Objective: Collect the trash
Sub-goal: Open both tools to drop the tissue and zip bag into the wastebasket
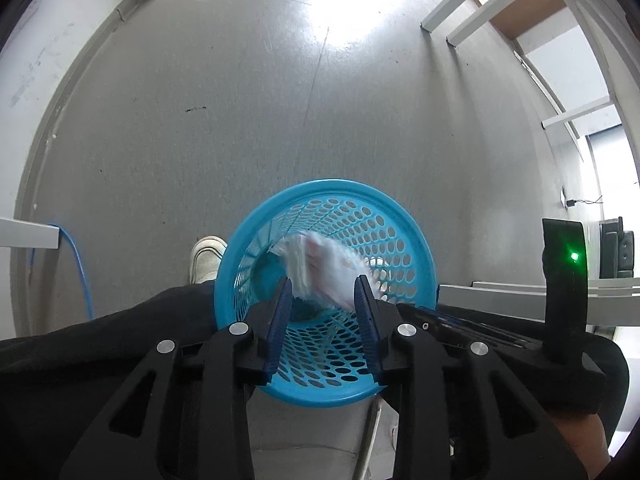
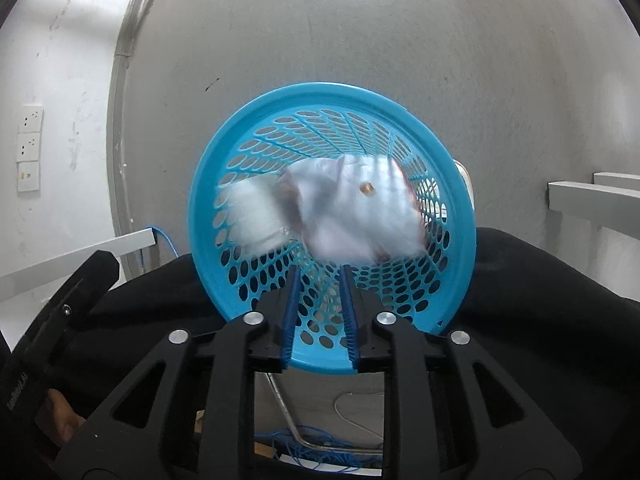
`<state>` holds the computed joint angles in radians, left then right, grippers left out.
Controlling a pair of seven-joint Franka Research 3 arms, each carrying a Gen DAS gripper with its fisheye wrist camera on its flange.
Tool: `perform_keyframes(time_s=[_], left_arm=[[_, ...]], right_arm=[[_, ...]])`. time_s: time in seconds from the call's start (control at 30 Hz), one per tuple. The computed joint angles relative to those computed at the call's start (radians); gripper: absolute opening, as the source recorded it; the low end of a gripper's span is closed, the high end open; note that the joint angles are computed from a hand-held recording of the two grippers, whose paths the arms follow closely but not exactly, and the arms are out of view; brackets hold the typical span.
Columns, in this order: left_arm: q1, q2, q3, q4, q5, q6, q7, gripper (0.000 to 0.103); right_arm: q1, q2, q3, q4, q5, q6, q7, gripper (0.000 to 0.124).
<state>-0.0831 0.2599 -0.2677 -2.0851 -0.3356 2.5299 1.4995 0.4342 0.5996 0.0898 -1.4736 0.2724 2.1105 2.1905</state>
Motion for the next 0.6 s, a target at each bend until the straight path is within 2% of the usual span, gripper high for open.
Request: perform_keyframes(time_s=[0.2, 0.6], left_arm=[[-0.012, -0.011, 0.006, -0.003, 0.034, -0.001, -0.026, 0.031], [-0.031, -0.115, 0.02, -0.086, 0.05, 0.033, -0.056, 0.033]], right_arm=[[0.028, -0.017, -0.011, 0.013, -0.064, -0.025, -0.009, 0.029], [0.086, -0.136, -0.022, -0.052, -0.213, 0.004, -0.013, 0.036]])
